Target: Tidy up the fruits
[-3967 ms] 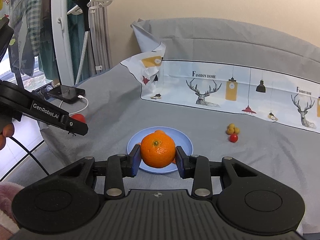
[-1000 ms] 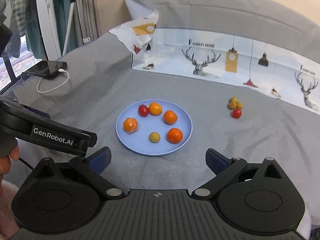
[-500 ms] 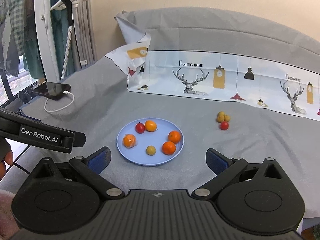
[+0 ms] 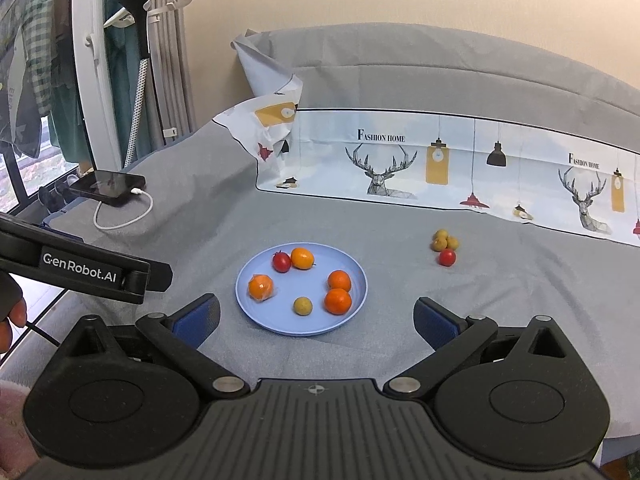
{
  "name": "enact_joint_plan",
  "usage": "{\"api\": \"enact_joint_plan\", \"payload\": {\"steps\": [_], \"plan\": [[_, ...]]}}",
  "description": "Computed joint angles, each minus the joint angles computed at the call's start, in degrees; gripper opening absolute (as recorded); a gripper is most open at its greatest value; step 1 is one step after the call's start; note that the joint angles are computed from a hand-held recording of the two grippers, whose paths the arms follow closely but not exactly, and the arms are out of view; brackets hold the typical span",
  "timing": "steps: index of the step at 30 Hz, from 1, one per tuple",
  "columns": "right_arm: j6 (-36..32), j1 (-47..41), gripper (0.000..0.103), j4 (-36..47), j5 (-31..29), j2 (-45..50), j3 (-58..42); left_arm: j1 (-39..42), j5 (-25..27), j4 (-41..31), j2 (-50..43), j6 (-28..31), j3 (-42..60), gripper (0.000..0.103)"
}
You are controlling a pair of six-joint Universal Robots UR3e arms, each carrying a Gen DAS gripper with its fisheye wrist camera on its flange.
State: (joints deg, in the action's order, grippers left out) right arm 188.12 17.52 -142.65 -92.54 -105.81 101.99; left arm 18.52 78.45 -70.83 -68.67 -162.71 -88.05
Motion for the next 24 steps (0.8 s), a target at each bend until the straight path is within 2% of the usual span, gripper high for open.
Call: {"api": "enact_joint_plan", "payload": {"steps": [14,24], "plan": [[0.7,-2.3,0.102,1.5,2.5,1.7,-0.6,-2.9,2.9,2.0,-4.7,-0.4,1.3,0.103],[1.1,-6.8,0.102,2.0,5.0,2.2,0.2,-9.1,6.1,3.3,-14.0,-3.5,8.3,0.103]]}}
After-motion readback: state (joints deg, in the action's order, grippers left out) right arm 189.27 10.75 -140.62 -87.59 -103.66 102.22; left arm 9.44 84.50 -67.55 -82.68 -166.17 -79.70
